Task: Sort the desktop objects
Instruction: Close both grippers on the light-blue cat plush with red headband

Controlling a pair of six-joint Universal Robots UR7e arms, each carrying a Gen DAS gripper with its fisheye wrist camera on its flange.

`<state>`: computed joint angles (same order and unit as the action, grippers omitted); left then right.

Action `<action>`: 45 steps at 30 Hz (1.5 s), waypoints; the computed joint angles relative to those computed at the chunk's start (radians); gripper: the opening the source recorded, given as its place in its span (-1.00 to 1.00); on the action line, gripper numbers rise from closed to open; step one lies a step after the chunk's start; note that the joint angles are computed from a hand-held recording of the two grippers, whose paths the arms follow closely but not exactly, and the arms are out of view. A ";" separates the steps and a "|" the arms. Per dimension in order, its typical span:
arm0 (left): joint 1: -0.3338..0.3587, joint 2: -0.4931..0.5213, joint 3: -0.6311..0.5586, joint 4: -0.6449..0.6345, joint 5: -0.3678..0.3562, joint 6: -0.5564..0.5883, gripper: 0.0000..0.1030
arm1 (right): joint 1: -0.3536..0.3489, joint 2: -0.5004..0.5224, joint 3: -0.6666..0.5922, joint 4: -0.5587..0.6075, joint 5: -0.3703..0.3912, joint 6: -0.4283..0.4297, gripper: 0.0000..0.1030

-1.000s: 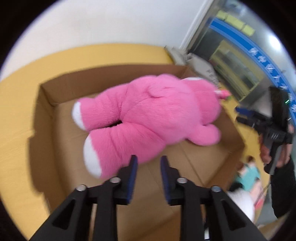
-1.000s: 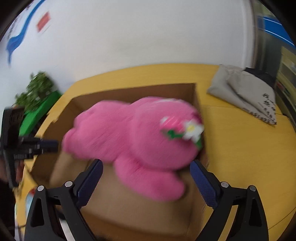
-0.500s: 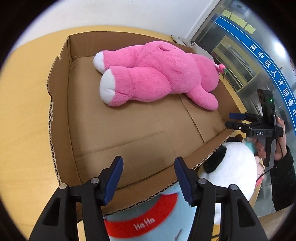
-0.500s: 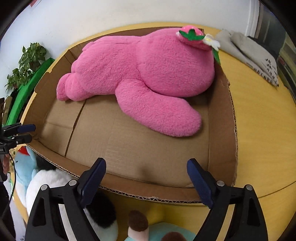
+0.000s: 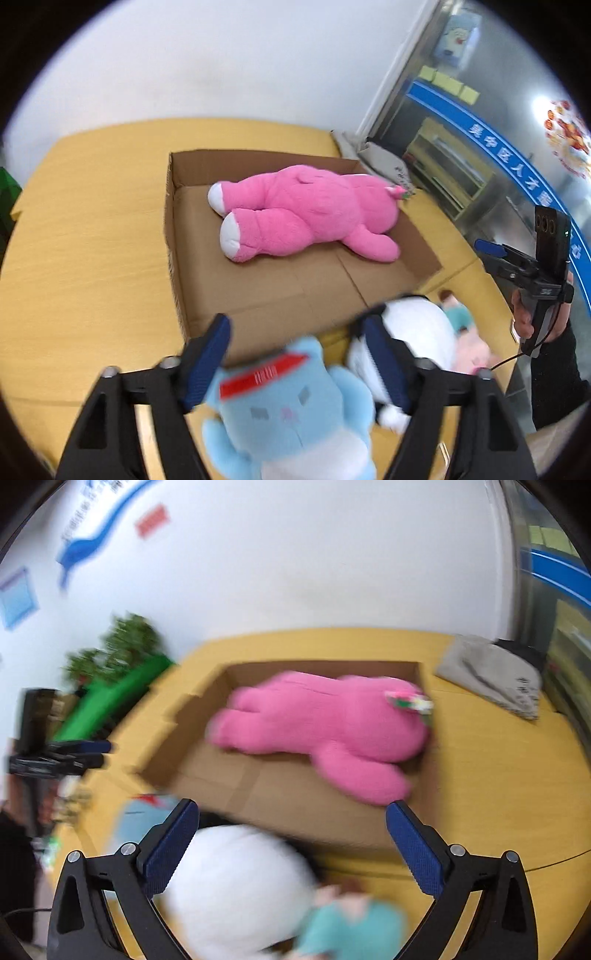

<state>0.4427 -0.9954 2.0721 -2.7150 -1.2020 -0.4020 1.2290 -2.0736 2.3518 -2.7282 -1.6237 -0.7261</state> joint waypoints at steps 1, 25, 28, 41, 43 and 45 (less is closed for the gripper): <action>-0.013 -0.018 0.025 -0.002 -0.002 -0.009 0.52 | 0.000 -0.046 0.024 0.043 0.043 -0.004 0.99; 0.186 0.008 0.336 -0.427 -0.175 -0.111 0.51 | 0.209 0.497 0.267 -0.653 -0.335 0.096 0.25; 0.201 0.015 0.336 -0.435 -0.186 -0.099 0.51 | 0.226 0.513 0.253 -0.660 -0.356 0.115 0.29; 0.228 0.052 0.318 -0.431 -0.225 -0.069 -0.48 | 0.225 0.648 0.191 -0.609 -0.391 0.194 -0.27; 0.213 0.047 0.319 -0.429 -0.200 -0.080 -0.50 | 0.199 0.619 0.184 -0.526 -0.344 0.235 -0.31; 0.195 0.039 0.321 -0.419 -0.182 -0.083 -0.52 | 0.186 0.604 0.191 -0.508 -0.316 0.237 -0.40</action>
